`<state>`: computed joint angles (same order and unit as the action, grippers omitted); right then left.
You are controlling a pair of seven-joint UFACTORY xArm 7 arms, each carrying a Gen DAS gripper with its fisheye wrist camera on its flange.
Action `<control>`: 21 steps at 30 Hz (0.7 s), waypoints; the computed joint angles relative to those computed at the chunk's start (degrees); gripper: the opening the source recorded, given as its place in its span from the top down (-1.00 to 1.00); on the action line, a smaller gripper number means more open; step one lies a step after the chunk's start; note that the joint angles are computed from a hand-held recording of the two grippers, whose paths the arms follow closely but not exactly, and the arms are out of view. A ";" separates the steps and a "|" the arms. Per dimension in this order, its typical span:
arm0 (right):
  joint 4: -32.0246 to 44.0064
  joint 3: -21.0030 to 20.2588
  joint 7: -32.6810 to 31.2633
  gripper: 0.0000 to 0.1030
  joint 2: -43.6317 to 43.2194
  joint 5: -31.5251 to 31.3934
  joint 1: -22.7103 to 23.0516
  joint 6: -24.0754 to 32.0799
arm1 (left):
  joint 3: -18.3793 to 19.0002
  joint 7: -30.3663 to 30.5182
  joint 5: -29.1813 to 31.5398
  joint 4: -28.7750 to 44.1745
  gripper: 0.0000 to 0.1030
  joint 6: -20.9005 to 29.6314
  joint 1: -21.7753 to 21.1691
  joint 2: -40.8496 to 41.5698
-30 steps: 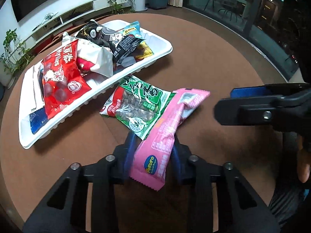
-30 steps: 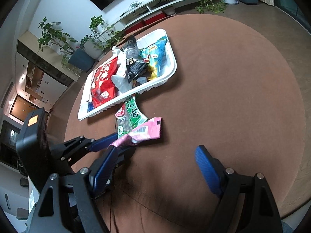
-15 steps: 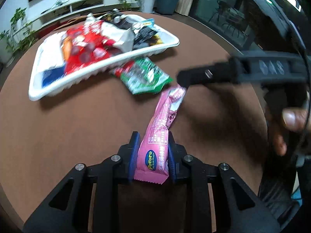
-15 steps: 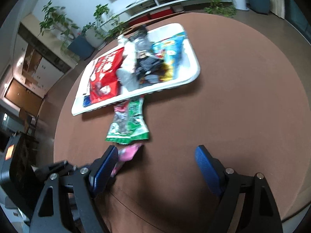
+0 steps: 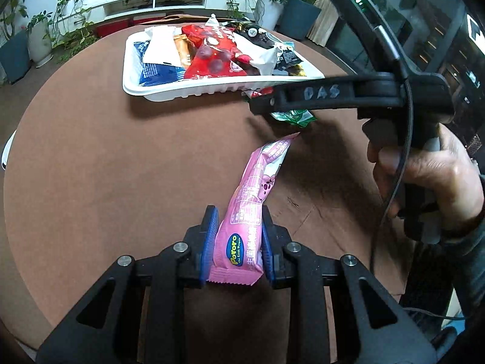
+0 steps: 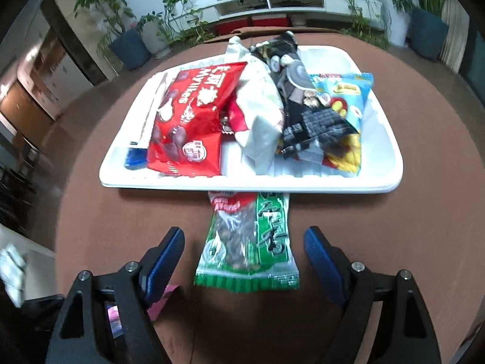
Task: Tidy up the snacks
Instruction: 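Grasp the pink Potato packet with the left tool while the right grasps the green seaweed packet, then carry both packets into the white tray and open both tools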
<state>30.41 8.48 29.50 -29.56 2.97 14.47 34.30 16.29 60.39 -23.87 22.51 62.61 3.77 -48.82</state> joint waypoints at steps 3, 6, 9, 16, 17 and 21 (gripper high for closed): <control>0.16 2.01 1.77 -0.39 -0.23 -3.01 -1.23 0.63 | 0.28 -0.12 -0.11 0.00 0.52 0.27 0.21 0.04; -0.29 2.64 2.54 -0.10 -1.31 -4.99 -1.62 1.70 | 0.02 -0.12 -1.02 0.02 0.52 -0.87 -0.33 1.13; -0.85 1.40 1.10 0.04 -2.53 -4.36 -0.55 2.74 | 0.02 -0.37 -0.86 -0.20 0.52 -0.17 0.06 0.28; -2.17 0.97 -1.53 0.45 -6.47 -3.07 1.41 6.86 | 0.08 -0.92 -1.14 -0.19 0.52 0.14 0.07 0.00; -2.40 0.80 -1.82 0.47 -6.96 -2.54 1.67 7.13 | 0.05 -1.06 -1.37 -0.08 0.52 0.04 -0.08 0.27; -4.26 -0.05 -2.45 0.50 -10.72 -0.02 2.58 7.91 | 0.46 -1.31 -2.06 0.59 0.52 0.62 -0.29 0.92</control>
<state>26.15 8.43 27.04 -40.28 2.95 17.05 42.21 16.75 59.08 -25.93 23.10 63.22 3.48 -47.90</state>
